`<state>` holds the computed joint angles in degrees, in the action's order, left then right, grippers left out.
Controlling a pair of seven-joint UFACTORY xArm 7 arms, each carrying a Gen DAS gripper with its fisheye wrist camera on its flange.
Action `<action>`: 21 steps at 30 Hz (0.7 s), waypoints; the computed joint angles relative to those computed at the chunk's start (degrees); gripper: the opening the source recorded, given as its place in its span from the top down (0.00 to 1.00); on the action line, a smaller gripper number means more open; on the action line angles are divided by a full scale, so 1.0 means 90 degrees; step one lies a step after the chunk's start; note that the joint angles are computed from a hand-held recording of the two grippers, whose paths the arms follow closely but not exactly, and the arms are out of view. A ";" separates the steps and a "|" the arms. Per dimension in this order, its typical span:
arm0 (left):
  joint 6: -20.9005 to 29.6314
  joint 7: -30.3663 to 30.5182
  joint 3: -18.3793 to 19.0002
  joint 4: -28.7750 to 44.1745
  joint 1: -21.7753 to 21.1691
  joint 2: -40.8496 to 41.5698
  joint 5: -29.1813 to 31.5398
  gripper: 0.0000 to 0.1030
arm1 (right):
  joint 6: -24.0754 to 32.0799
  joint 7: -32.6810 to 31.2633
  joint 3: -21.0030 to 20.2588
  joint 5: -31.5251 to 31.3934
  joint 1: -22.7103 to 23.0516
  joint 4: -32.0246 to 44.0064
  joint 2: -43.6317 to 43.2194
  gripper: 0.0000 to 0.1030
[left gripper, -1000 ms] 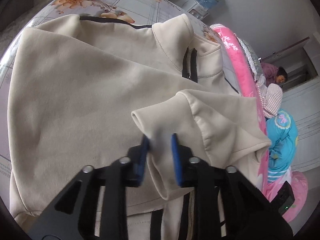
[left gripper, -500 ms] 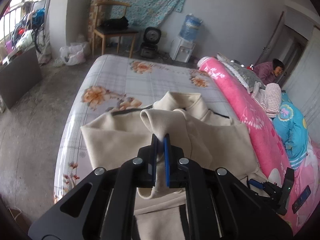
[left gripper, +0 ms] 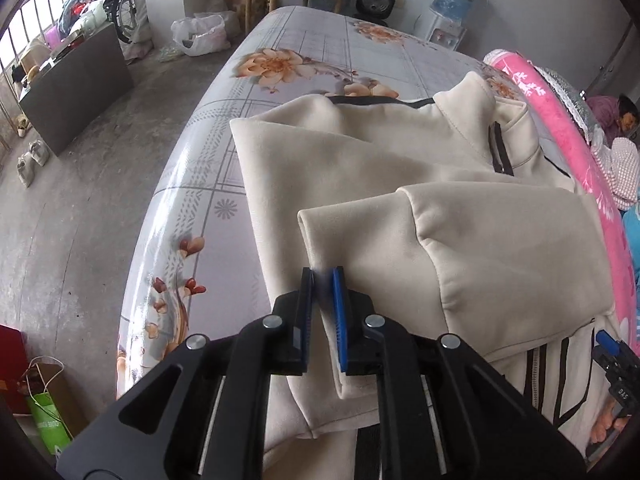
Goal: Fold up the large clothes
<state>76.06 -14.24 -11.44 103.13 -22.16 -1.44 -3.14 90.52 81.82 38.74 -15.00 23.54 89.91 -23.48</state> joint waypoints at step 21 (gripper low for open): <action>-0.0878 0.1137 -0.0042 -0.1210 -0.0151 -0.0786 -0.0667 0.78 | -0.0024 -0.2346 -0.1425 0.0051 -0.0067 -0.0348 0.0050 0.58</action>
<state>68.16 -4.01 -11.82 92.24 -23.52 -8.52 -9.14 90.30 60.70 25.92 -14.54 22.93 86.78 -23.03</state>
